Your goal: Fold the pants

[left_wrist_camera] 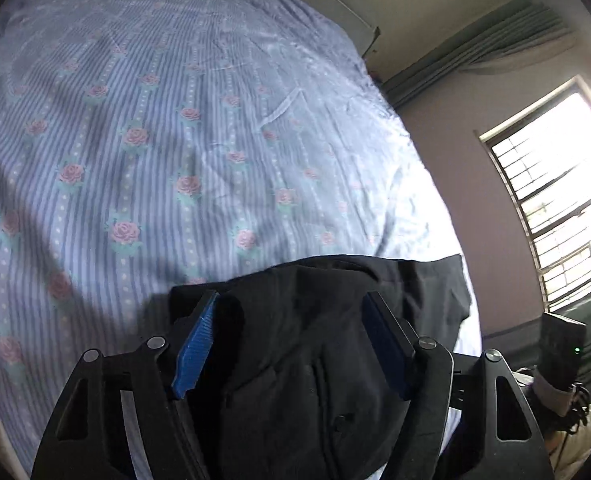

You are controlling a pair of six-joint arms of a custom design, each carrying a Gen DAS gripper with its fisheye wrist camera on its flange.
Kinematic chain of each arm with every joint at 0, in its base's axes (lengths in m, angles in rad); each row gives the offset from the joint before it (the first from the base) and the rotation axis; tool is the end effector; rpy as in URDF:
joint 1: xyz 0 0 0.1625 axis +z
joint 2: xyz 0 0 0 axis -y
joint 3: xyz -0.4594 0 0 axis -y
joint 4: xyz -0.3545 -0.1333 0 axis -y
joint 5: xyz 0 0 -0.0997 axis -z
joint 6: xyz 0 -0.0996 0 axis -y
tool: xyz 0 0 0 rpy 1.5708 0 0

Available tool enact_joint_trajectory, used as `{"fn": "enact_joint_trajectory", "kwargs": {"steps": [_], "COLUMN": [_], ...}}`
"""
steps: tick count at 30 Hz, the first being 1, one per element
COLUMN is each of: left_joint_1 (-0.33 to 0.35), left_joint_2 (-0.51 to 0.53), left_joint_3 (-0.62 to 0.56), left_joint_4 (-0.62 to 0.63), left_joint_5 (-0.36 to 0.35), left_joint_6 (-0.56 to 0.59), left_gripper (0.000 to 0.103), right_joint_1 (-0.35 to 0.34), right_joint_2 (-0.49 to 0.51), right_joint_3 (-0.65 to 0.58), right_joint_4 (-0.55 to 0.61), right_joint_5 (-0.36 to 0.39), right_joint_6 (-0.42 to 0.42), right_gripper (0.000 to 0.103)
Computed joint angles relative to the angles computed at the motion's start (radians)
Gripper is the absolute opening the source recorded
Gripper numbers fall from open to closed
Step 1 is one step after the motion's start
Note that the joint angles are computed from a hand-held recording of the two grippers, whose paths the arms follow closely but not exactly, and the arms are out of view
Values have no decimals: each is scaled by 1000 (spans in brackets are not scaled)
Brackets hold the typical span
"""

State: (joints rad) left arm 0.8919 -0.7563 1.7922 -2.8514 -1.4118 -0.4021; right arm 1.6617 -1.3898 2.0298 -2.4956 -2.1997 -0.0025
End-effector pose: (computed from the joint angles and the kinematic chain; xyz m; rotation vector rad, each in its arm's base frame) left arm -0.2830 -0.5881 0.1015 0.3974 3.0730 -0.4537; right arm 0.1185 -0.4766 0.3534 0.0003 -2.5016 0.3938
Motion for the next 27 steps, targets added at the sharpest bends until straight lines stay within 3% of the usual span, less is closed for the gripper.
{"fn": "enact_joint_trajectory", "kwargs": {"steps": [2, 6, 8, 9, 13, 16, 20, 21, 22, 24, 27], "left_joint_1": [8, 19, 17, 6, -25, -22, -43, -54, -78, -129, -194], "left_joint_2": [16, 57, 64, 66, 21, 26, 46, 38, 30, 12, -21], "left_joint_3": [-28, -67, -78, -91, -59, -60, -101, -101, -99, -96, -96], "left_joint_4": [74, 165, 193, 248, 233, 247, 339, 348, 371, 423, 414], "left_joint_5": [-16, 40, 82, 140, 198, 242, 318, 349, 420, 537, 528], "left_joint_6": [-2, -40, -96, -132, -145, -166, -191, -216, -239, -239, -147], "left_gripper": [70, 69, 52, 29, 14, 14, 25, 31, 44, 58, 59], "right_joint_1": [-2, 2, 7, 12, 23, 30, 40, 39, 39, 41, 29], "right_joint_2": [-9, -4, -2, -1, -4, -14, -13, -17, -21, -36, -83], "right_joint_3": [4, 2, -1, -2, -1, 7, 19, 20, 20, 25, 28], "right_joint_4": [-4, -4, 0, 1, 1, -11, -38, -37, -40, -58, -73], "right_joint_5": [11, 18, 21, 18, 12, 11, -24, -26, -38, -70, -64], "right_joint_6": [6, 8, 9, 9, 7, -2, -21, -26, -26, -26, -51], "right_gripper": [62, 62, 62, 62, 62, 62, 62, 62, 62, 62, 62]}}
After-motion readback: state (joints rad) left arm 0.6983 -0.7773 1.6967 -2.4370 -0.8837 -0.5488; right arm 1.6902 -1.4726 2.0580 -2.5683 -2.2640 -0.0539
